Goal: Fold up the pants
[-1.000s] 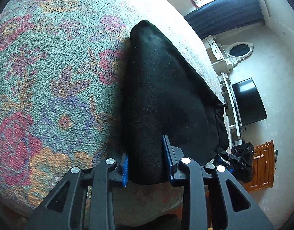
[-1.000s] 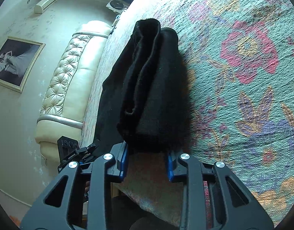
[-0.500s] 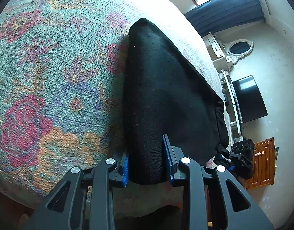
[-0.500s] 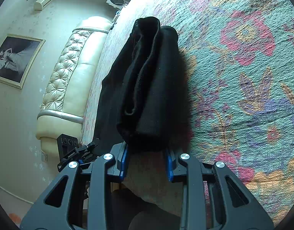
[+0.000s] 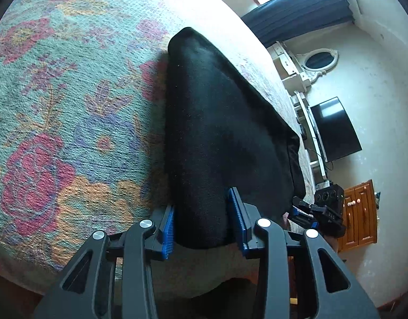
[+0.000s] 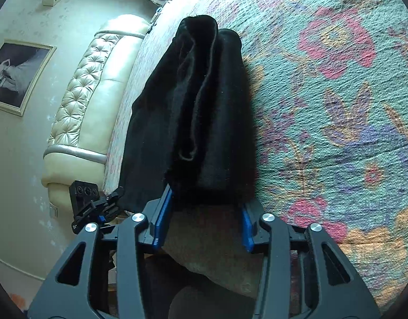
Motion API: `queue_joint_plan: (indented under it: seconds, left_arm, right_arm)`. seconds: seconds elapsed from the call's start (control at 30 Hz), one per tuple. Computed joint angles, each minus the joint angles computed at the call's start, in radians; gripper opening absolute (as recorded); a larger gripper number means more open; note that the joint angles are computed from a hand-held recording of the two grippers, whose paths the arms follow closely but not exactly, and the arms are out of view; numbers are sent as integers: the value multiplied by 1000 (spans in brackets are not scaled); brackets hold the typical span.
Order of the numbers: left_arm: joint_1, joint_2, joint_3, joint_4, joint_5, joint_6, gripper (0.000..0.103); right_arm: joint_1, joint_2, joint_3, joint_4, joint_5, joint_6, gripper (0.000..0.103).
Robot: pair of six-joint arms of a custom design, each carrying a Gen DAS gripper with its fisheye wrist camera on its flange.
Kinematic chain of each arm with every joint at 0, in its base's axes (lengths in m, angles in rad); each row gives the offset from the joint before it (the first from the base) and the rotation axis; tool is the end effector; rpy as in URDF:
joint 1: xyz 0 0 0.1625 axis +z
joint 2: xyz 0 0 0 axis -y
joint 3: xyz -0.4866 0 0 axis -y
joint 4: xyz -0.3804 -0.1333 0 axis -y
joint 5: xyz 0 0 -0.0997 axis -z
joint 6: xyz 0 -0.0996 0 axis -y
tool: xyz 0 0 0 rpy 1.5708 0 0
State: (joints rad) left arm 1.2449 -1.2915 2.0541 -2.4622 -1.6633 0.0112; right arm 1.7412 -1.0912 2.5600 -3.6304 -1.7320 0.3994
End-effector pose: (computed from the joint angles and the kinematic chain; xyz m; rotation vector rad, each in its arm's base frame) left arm -0.0492 -0.5331 0.2819 -0.5164 -2.9810 0.1708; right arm 0.1836 -0.3751 0.1897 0.4134 2.9534 -0.9383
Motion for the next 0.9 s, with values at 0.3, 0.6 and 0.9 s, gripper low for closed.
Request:
queue_joint_plan:
  seconds: [0.3,0.6,0.9]
  left_arm:
    - [88,72,-110,-56,-107,19,56]
    - [34,291,-323,-20,-58,35,56]
    - [21,363,-363,-42,-27,-4,44]
  right_arm:
    - [-55,-124,-54,80,4,-123,78]
    - [-206,-54,-208,132,181,-177,78]
    - [-292,-44,-223,164,309,-204,30]
